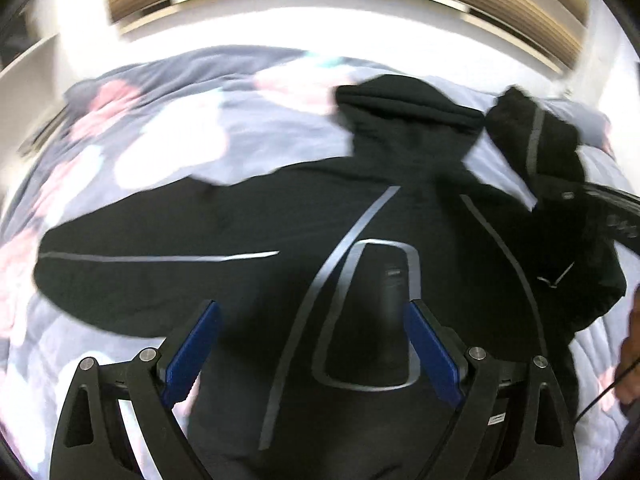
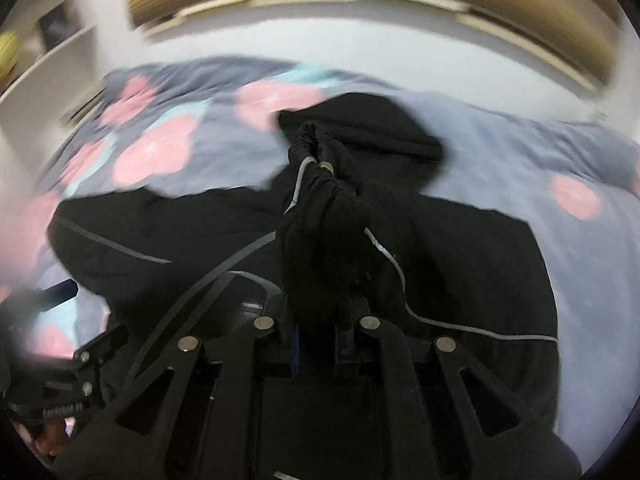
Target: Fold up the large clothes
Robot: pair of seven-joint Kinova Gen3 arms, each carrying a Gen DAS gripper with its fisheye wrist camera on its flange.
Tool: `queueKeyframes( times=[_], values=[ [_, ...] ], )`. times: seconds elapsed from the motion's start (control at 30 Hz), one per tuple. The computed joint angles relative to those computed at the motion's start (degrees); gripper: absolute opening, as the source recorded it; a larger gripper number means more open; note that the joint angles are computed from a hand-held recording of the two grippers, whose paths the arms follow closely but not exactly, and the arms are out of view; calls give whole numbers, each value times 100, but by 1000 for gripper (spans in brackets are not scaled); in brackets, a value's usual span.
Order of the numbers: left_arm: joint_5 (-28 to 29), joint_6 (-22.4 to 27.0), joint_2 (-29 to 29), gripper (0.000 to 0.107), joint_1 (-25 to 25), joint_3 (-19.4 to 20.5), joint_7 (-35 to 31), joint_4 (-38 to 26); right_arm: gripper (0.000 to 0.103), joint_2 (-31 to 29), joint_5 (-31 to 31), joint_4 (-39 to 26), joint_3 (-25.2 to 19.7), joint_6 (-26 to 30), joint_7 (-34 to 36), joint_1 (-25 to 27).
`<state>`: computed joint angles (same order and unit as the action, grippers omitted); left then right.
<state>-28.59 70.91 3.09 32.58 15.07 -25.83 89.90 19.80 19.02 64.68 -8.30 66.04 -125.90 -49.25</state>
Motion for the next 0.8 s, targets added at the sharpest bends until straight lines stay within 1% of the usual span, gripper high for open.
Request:
queueKeyframes(
  times=[0.07,0.1,0.13,0.2,0.23,0.27,0.3,0.33,0.37,0.4,0.43,0.47,0.53,0.57,0.6,0.63,0.67,0.7,0.73,0.77,0.8],
  values=[
    [7,122,-177,93,-76,-12,92,244,9,478,-99,-447,-43,12,221,-94],
    [18,143,-221,93,-57,-72,104,314,9,637,-163,-574,-66,11,315,-88],
    [40,130,-275,93,54,-234,145,430,9,816,-155,-721,-184,40,342,-72],
    [72,50,-362,93,366,-664,250,656,12,1328,-326,-1241,-170,278,492,-179],
    [74,6,-425,93,430,-762,322,796,14,1594,-552,-1443,-53,356,627,-239],
    [99,0,-445,93,390,-772,332,873,16,1821,-710,-1708,26,527,671,-297],
    [142,-5,-470,93,244,-676,372,960,21,2081,-848,-1973,4,696,730,-289],
    [209,-31,-536,93,17,-518,333,1051,24,2346,-1078,-2183,13,854,862,-266],
    [281,-80,-561,93,-247,-342,286,1121,36,2523,-1276,-2367,88,1002,1007,-281],
    [357,-123,-583,93,-512,-170,236,1182,52,2678,-1396,-2467,56,1056,1147,-261],
    [440,-155,-605,93,-778,9,153,1217,59,2726,-1523,-2461,59,1017,1305,-247],
    [525,-211,-635,93,-1043,186,49,1255,70,2669,-1560,-2349,-5,886,1471,-212],
    [768,-584,-716,93,-1574,440,-264,1402,71,2359,-1909,-1865,-59,461,1751,-29],
    [918,-817,-745,93,-1839,547,-497,1460,71,2135,-2120,-1600,-168,294,1883,167],
    [1068,-1050,-771,93,-2105,638,-729,1520,71,1892,-2239,-1334,-209,135,1940,305],
    [1246,-1283,-761,93,-2265,651,-962,1539,72,1627,-2265,-1069,-308,4,1950,482],
    [1466,-1516,-758,93,-2318,559,-1195,1574,73,1362,-2198,-803,-511,-77,1916,744],
    [1699,-1749,-695,93,-2266,379,-1428,1559,74,1113,-2068,-538,-607,-157,1821,913],
    [1932,-1982,-632,93,-2135,114,-1650,1561,75,862,-1924,-273,-597,-199,1693,1024],
    [2165,-2215,-514,93,-1981,-152,-1830,1538,75,621,-1746,-7,-482,-150,1526,1066],
    [2398,-2448,-435,93,-1827,-417,-1991,1564,75,437,-1616,258,-264,-169,1376,1007]
  ],
)
